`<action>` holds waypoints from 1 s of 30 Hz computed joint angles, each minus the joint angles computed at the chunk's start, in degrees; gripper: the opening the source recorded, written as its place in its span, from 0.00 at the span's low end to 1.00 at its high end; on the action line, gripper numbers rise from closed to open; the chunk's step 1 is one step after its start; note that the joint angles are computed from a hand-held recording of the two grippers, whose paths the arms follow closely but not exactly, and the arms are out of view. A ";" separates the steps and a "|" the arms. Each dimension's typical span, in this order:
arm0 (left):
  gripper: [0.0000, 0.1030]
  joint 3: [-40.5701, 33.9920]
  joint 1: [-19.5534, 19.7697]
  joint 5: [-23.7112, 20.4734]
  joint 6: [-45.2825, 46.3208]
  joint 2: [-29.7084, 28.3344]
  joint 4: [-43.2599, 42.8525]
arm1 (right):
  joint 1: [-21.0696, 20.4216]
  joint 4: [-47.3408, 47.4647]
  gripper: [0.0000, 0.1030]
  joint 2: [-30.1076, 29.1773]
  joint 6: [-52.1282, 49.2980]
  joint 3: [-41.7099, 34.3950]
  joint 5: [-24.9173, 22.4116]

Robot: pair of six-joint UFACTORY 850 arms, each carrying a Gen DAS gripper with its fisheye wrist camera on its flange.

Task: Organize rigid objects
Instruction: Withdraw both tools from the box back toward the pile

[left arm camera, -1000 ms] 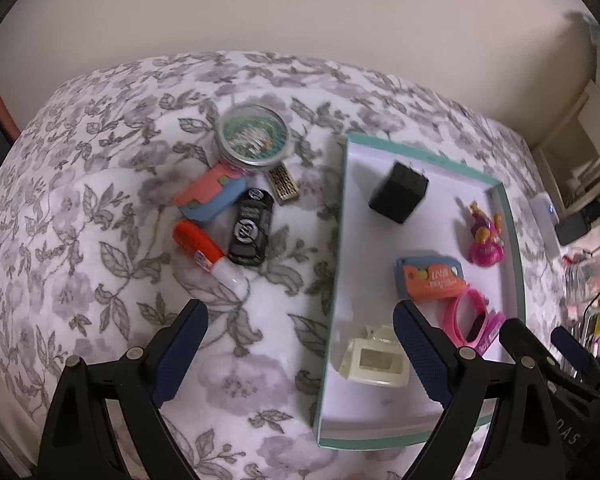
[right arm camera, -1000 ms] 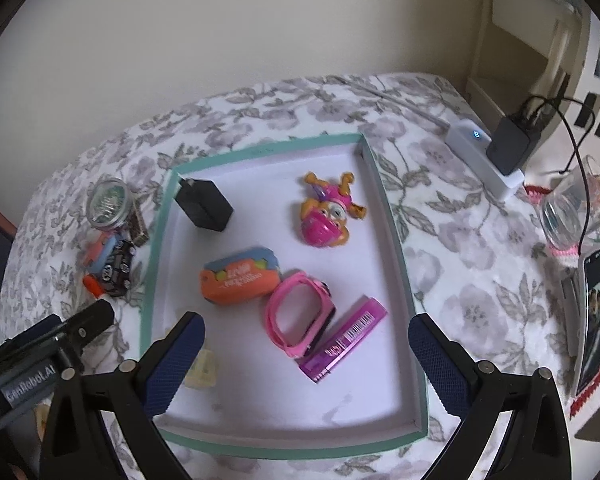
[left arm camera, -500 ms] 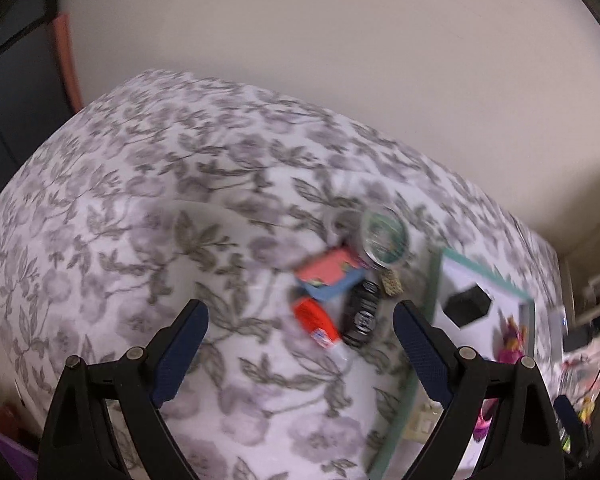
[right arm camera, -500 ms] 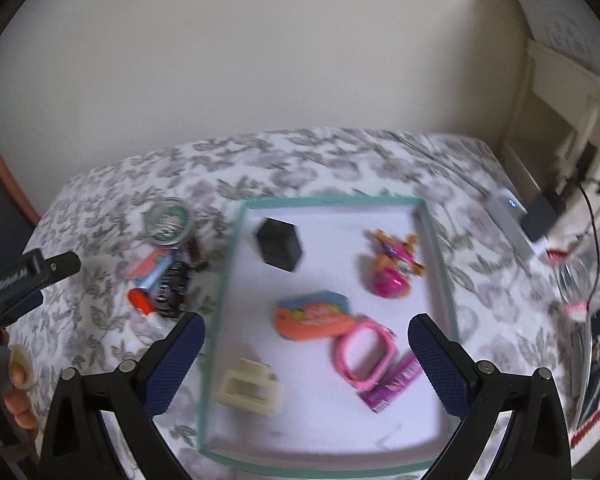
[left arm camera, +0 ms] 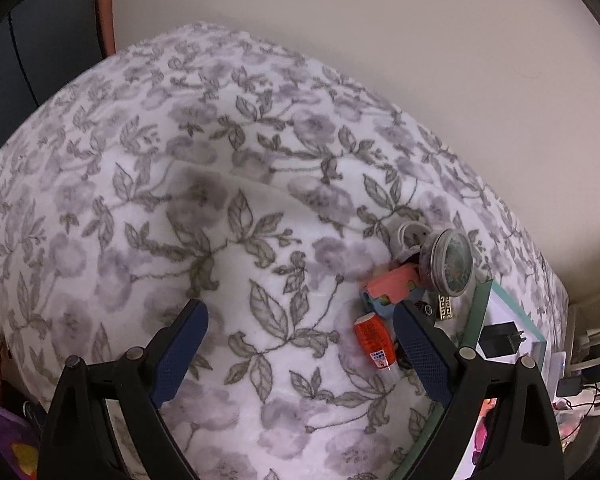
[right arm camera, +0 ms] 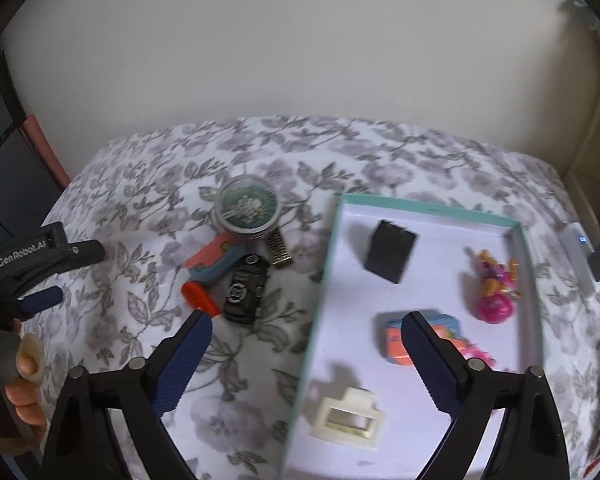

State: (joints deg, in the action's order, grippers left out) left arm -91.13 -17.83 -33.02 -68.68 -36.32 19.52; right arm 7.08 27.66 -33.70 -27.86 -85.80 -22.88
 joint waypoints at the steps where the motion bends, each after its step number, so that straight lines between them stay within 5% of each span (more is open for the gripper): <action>1: 0.91 -0.42 0.03 -0.01 1.17 -0.49 -1.12 | 0.24 0.43 0.90 -0.77 -0.47 -0.73 -0.75; 17: 0.91 -10.38 -0.80 -3.51 15.46 -10.58 -12.59 | -0.01 -5.62 0.88 -5.79 6.33 -6.21 -2.02; 30: 0.91 -18.00 -3.59 -11.46 17.73 -16.35 -7.78 | -1.44 -3.37 0.88 -5.96 6.19 -6.67 -2.45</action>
